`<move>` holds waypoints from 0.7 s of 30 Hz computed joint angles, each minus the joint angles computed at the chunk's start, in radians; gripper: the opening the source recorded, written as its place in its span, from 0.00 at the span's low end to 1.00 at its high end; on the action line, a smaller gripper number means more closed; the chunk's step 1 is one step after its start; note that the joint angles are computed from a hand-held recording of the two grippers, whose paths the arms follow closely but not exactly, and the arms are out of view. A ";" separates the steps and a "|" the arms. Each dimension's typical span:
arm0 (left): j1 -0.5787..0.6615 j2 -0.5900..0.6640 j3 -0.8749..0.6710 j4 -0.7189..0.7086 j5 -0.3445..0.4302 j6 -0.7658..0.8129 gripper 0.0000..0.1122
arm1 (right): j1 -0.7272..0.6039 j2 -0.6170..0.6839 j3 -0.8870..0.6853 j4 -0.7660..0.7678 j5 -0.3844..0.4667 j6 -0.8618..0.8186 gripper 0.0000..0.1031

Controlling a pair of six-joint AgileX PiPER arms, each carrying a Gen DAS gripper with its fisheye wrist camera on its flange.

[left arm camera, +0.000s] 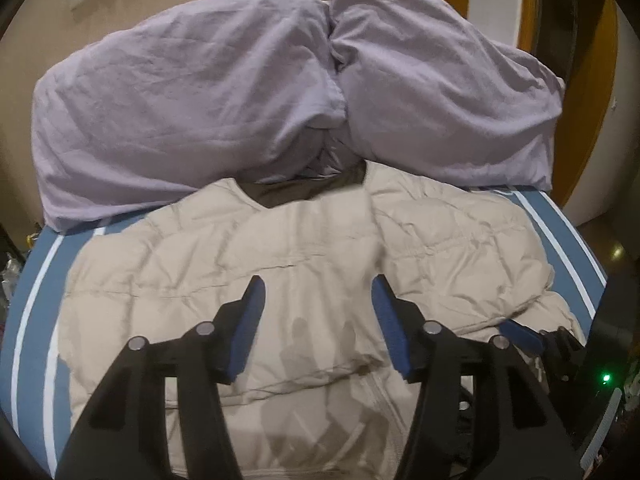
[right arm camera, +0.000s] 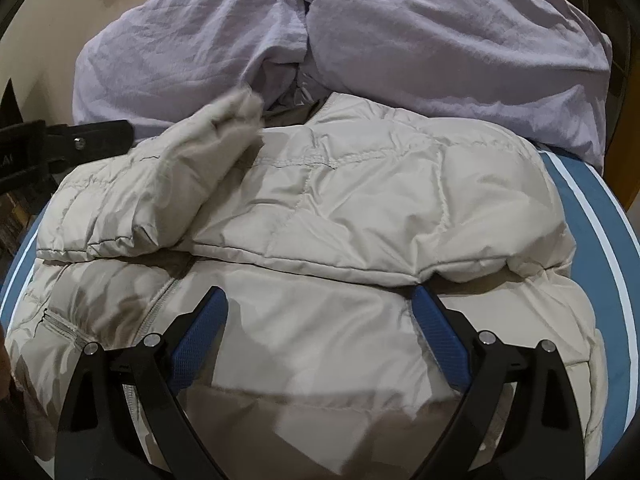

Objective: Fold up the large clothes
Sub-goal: 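Carry the sleeve with the left tool across the jacket front and release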

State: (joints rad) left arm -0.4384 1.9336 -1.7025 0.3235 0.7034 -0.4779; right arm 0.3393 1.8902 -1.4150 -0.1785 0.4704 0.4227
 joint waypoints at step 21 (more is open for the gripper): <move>0.013 0.187 -0.103 0.114 0.095 -0.084 0.55 | 0.001 0.008 0.003 0.001 0.006 0.002 0.97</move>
State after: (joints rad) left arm -0.4250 2.1210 -1.8051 0.4373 0.7987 -0.5618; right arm 0.3404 1.8978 -1.4118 -0.1778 0.4761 0.4248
